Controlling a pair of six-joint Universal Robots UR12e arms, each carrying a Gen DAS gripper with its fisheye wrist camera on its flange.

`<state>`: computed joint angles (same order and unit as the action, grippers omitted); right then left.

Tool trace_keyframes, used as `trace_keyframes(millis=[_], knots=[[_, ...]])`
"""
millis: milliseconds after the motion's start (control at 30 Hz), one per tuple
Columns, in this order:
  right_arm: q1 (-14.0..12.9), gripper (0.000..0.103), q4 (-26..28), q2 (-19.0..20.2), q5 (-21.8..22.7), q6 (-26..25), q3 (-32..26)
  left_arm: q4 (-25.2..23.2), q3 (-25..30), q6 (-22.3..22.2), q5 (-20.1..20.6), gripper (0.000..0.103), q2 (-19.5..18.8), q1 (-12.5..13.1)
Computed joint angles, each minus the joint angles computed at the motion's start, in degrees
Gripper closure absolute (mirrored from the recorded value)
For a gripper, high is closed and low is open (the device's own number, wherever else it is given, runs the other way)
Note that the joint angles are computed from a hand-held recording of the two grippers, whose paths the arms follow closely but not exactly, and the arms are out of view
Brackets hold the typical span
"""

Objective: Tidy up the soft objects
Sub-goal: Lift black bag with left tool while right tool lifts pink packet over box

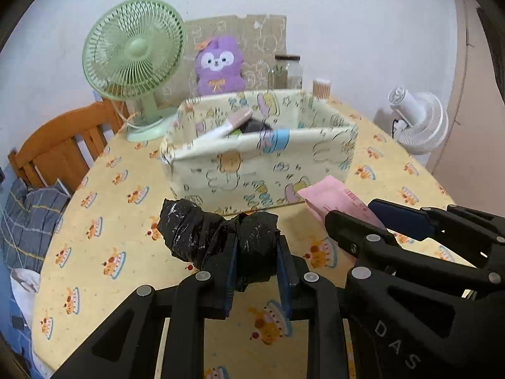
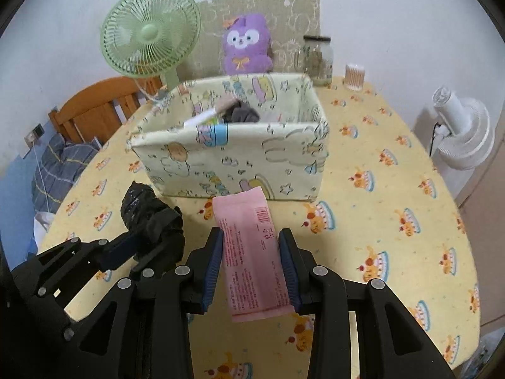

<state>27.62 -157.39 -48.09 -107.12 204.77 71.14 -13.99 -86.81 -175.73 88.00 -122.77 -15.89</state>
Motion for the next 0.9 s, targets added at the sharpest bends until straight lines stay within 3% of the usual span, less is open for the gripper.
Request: trace_keyframes(millis=[433, 900], knots=[[1.2, 0.064, -6.1, -3.3, -4.8, -1.3, 3.5, 2.4, -1.8, -1.1, 0.2, 0.082, 3.4, -0.6], [2.3, 0.064, -11.2, -4.6, -9.4, -2.7, 3.6, 7.2, -1.1, -0.1, 0.1, 0.082, 4.4, -0.7]])
